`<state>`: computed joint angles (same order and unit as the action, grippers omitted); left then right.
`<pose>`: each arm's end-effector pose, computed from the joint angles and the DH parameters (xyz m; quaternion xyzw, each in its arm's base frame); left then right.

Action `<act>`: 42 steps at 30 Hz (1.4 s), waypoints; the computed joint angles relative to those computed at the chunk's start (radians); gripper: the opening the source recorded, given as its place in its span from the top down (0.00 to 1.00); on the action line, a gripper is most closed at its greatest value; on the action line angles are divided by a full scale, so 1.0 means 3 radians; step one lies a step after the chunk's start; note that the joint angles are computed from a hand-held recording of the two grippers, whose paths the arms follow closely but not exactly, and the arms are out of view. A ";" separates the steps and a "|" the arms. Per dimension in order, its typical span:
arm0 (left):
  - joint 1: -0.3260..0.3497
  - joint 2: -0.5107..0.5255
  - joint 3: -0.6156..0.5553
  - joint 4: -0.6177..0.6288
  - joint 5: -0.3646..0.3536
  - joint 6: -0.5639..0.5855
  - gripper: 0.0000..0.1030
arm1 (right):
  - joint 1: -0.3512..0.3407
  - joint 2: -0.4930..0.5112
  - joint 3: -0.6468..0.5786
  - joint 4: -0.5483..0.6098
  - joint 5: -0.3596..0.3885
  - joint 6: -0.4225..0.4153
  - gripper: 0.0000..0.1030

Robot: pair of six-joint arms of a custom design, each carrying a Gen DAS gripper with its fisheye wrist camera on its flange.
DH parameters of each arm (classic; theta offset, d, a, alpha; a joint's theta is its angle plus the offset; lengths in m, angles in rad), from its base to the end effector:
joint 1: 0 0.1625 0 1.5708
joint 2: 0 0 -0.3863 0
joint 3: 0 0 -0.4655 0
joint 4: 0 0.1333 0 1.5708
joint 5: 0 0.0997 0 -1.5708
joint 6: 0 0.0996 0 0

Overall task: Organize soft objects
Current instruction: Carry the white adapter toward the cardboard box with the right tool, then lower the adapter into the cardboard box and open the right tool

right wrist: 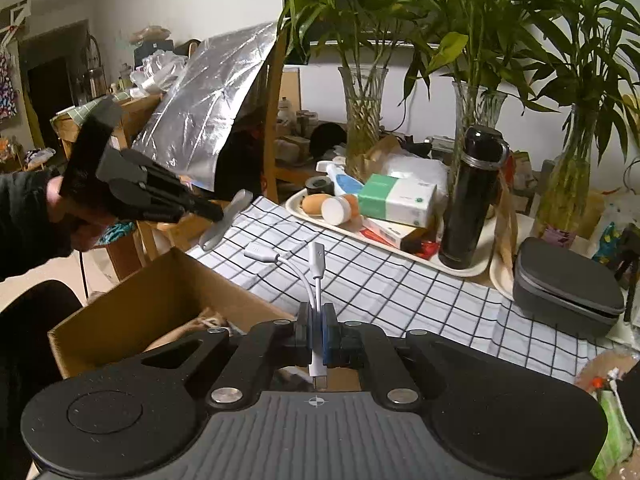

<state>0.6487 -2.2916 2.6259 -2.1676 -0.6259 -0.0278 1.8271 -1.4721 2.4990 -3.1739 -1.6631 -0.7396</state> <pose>-0.1067 -0.3495 0.2695 0.3280 0.8218 -0.3099 0.3479 0.2257 -0.3715 0.1197 0.4459 -0.8477 0.2650 0.1109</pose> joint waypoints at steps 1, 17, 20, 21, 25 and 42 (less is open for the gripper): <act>-0.0096 -0.0071 0.0000 0.0145 0.0046 -0.0096 0.99 | 0.0007 -0.0017 0.0021 -0.0010 0.0018 0.0019 0.94; -0.1141 -0.0537 -0.0108 0.1709 -0.0029 -0.1634 0.99 | 0.0116 -0.0181 0.0221 -0.0017 -0.0002 0.0238 0.93; -0.1163 -0.0537 -0.0118 0.1721 -0.0178 -0.1839 0.99 | 0.0149 -0.0210 0.0255 0.0004 -0.0063 0.0283 0.93; -0.1162 -0.0543 -0.0113 0.1706 -0.0228 -0.1897 0.99 | 0.0165 -0.0218 0.0265 0.0009 -0.0094 0.0302 0.93; -0.1160 -0.0613 -0.0075 0.1672 -0.0385 -0.2113 0.99 | 0.0227 -0.0216 0.0315 -0.0039 -0.0250 0.0396 0.93; -0.1183 -0.0569 -0.0105 0.2219 -0.0695 -0.2857 0.84 | 0.0243 -0.0348 0.0447 -0.0005 -0.0293 0.0635 0.72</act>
